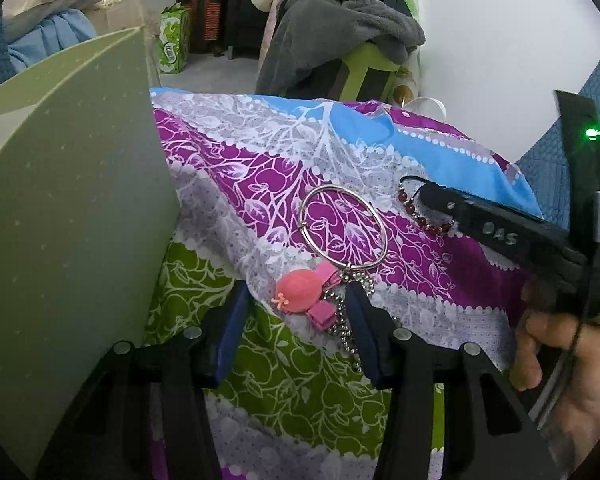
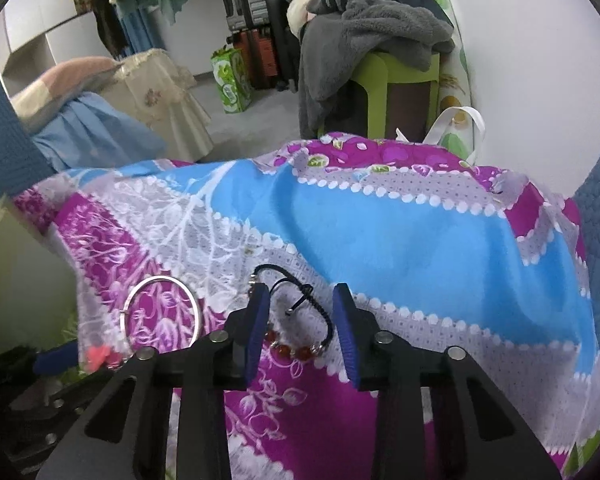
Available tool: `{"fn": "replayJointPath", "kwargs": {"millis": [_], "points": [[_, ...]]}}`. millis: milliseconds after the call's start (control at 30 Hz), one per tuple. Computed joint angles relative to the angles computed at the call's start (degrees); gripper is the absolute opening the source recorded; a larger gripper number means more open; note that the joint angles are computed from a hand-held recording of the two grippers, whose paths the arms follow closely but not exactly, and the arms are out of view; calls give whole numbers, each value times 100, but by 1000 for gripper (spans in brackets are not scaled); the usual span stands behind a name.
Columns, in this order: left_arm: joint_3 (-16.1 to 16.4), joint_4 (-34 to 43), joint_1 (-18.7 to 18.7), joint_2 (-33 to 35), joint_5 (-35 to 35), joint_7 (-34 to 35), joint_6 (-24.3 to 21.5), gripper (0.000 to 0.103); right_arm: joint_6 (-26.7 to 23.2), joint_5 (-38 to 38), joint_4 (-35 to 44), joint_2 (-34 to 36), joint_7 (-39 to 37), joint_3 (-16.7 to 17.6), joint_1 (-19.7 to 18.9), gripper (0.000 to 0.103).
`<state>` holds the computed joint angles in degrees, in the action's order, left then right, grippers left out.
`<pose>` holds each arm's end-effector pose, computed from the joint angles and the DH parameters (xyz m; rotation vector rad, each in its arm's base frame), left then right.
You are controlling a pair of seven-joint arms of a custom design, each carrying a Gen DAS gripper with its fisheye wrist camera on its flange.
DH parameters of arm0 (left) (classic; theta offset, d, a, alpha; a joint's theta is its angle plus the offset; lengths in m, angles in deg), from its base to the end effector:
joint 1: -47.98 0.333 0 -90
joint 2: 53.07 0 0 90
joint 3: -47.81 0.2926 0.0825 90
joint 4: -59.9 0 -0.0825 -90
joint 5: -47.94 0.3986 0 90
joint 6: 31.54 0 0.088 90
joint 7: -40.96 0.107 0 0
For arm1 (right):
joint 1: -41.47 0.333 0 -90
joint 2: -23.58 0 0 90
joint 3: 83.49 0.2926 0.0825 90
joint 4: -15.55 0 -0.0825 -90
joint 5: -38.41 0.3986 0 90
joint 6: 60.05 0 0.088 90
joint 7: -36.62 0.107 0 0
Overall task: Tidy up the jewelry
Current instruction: 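Grasp the pink bow clip with the left tool while the right tool grasps the silver bead chain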
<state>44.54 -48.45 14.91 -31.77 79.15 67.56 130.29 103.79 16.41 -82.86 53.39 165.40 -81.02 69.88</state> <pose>0.5255 -0.4156 0.3364 -1.9800 1.9582 -0.8196 0.6032 0.3801 0.3259 -1.9564 1.6246 -0.4002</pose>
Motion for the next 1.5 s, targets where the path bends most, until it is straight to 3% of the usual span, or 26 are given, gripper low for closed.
{"fn": "replayJointPath", "kwargs": {"millis": [167, 433, 667, 733, 833, 900, 967, 1167, 1333, 1367, 1400, 1433, 1467, 1500], "points": [[14, 75, -5, 51, 45, 107, -31, 39, -133, -299, 58, 23, 185, -204, 211, 7], [-76, 8, 82, -40, -90, 341, -36, 32, -39, -628, -201, -216, 666, -317, 338, 5], [-138, -182, 108, -256, -115, 362, -27, 30, -26, -556, -621, -563, 885, -102, 242, 5], [-265, -219, 198, -285, -273, 530, -36, 16, 2, -552, -765, -679, 922, -48, 240, 5], [-329, -333, 224, -378, -419, 608, -18, 14, 26, -468, -931, -809, 951, 57, 206, 5], [-376, -443, 270, -453, -528, 668, 67, 2, 85, -434, -1070, -920, 983, 96, 197, 5], [-419, -524, 306, -512, -615, 760, 121, 0, 195, -484, -1242, -1058, 1108, 77, 227, 4], [-464, -814, 320, -722, -782, 869, 346, 0, 545, -543, -1645, -1349, 1402, 73, 204, 4], [-493, -804, 329, -672, -937, 1035, 329, 0, 677, 224, -1589, -1168, 699, 561, -277, 5], [-535, -763, 368, -627, -1050, 1107, 279, 7, 671, 314, -1566, -1137, 603, 581, -292, 5], [-545, -744, 379, -600, -1122, 1130, 244, 25, 689, 515, -1535, -1086, 391, 710, -406, 5], [-528, -738, 370, -575, -1147, 1113, 260, 34, 707, 672, -1510, -1052, 250, 783, -467, 6], [-428, -740, 290, -555, -1017, 983, 345, 41, 738, 774, -1489, -1024, 171, 800, -479, 6], [-325, -727, 201, -542, -858, 856, 379, 41, 749, 838, -1485, -1019, 108, 794, -471, 6]]}}
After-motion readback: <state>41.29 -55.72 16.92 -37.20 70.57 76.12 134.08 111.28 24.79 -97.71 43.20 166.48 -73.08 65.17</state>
